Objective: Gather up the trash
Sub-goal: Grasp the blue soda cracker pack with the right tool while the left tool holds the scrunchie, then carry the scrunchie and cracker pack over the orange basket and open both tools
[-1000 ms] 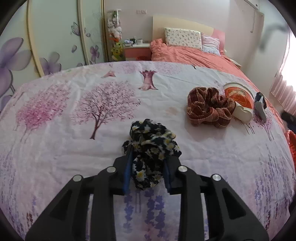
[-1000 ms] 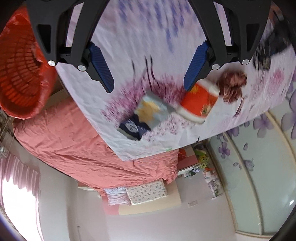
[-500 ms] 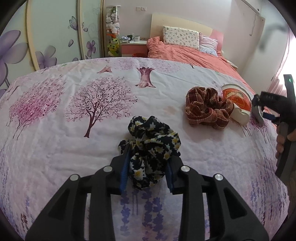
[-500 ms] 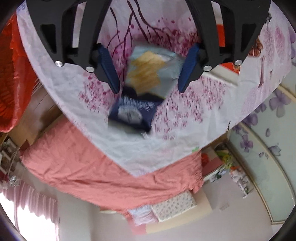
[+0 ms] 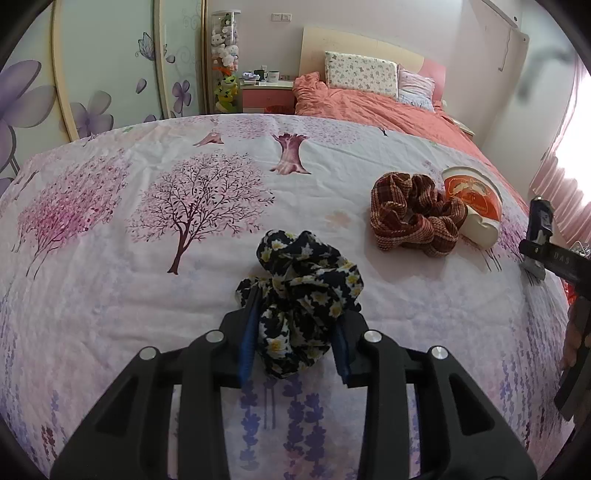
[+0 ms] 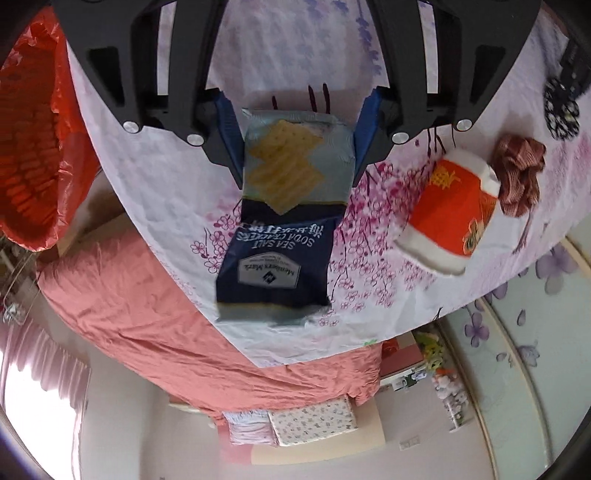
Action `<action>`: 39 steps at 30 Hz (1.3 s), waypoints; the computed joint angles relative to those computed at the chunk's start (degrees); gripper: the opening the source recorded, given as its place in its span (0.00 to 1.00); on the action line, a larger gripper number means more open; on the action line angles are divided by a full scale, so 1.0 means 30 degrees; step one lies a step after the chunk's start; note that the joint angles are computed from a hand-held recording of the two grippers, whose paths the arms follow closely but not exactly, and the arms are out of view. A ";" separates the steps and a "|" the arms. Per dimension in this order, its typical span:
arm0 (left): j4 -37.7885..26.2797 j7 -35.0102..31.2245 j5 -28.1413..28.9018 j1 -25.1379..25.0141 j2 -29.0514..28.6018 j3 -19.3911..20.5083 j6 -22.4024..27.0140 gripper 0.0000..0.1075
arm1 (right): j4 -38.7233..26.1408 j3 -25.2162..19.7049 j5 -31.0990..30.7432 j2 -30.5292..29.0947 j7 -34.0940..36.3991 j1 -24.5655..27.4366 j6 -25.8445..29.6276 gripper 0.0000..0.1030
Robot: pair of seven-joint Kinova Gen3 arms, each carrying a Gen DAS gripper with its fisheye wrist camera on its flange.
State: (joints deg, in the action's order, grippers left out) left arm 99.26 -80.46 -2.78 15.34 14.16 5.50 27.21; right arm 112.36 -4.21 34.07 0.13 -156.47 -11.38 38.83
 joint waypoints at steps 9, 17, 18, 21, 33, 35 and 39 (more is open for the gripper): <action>0.0198 -0.0331 -0.0027 0.0055 -0.0151 0.0010 -0.0427 0.27 | 0.0471 -0.0004 0.0439 -0.0475 0.0031 -0.0160 -0.0004 0.50; 0.0421 -0.0833 0.0500 -0.0129 -0.0927 0.0327 -0.0461 0.19 | 0.1565 -0.0921 -0.0400 -0.2562 0.0986 0.0519 -0.0398 0.50; 0.0450 -0.0841 0.0499 -0.0078 -0.1073 0.0363 -0.0441 0.19 | 0.1496 -0.1137 -0.0399 -0.2598 0.0974 0.0636 -0.0373 0.50; 0.0562 -0.0973 0.0619 0.0038 -0.1517 0.0563 -0.0418 0.19 | 0.1765 -0.1659 -0.0592 -0.3411 0.1087 0.0879 -0.0297 0.50; 0.0526 -0.0698 0.0578 0.1395 -0.3334 0.1551 -0.0168 0.19 | 0.2989 -0.3062 -0.2911 -0.7342 0.2914 0.2894 -0.0384 0.50; 0.0309 -0.0358 0.0250 0.1776 -0.3436 0.1729 -0.0078 0.19 | 0.3179 -0.3288 -0.3234 -0.7908 0.3194 0.3325 -0.0343 0.50; -0.0093 0.0073 -0.0024 0.2496 -0.3539 0.2140 0.0112 0.19 | 0.3651 -0.3907 -0.3697 -0.9279 0.3581 0.4322 0.0005 0.50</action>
